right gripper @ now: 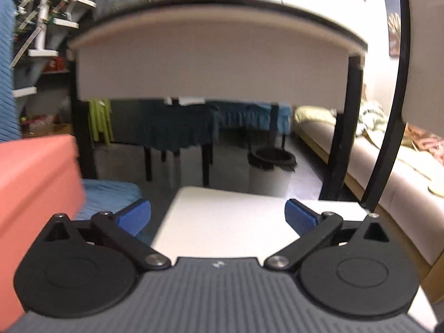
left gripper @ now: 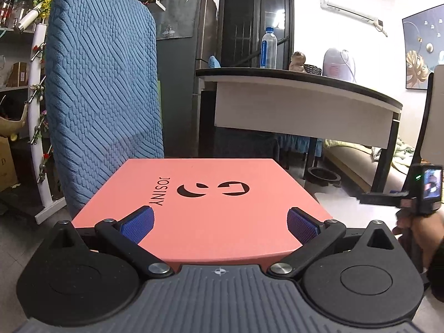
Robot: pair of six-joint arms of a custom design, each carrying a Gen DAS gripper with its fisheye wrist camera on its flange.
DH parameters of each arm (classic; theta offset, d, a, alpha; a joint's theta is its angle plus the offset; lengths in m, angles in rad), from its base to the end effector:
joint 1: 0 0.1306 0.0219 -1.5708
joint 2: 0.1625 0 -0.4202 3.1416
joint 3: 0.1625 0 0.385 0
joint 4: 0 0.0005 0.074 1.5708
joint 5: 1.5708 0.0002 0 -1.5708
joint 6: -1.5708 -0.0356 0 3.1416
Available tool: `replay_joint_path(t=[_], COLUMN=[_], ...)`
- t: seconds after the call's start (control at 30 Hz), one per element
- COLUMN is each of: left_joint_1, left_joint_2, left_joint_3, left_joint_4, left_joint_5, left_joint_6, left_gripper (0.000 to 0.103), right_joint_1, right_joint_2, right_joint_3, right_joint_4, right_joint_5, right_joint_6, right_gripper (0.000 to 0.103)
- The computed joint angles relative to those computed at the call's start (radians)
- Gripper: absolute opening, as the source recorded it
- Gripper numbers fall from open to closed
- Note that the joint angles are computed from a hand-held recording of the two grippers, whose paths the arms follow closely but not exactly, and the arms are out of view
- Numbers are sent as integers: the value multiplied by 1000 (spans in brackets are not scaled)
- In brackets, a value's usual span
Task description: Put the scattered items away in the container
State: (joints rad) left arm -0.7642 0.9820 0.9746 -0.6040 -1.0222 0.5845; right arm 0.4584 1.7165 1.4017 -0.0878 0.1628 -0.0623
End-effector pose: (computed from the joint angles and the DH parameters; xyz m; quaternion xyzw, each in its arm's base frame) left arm 0.2436 -0.1921 0.4570 -0.1554 0.7909 0.0876 0.5854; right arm 0.5550 0.2669 0.3689 -0.1196 0.8240 0.0759 0.5486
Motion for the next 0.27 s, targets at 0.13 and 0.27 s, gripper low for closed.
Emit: replay_joint_path(t=[0.13, 0.27], left_joint_1=[12, 35], left_joint_2=[25, 45], left_joint_3=[10, 18], left_joint_4=[16, 39], left_joint_5=[6, 26], left_joint_6=[-14, -20], left_gripper=[103, 103], right_joint_1=[-27, -39], right_joint_2=[77, 108], right_joint_3=[65, 90], right_joint_4=[-40, -54], right_joint_5=[-14, -34], right_joint_6=[-32, -33], right_gripper=[103, 103])
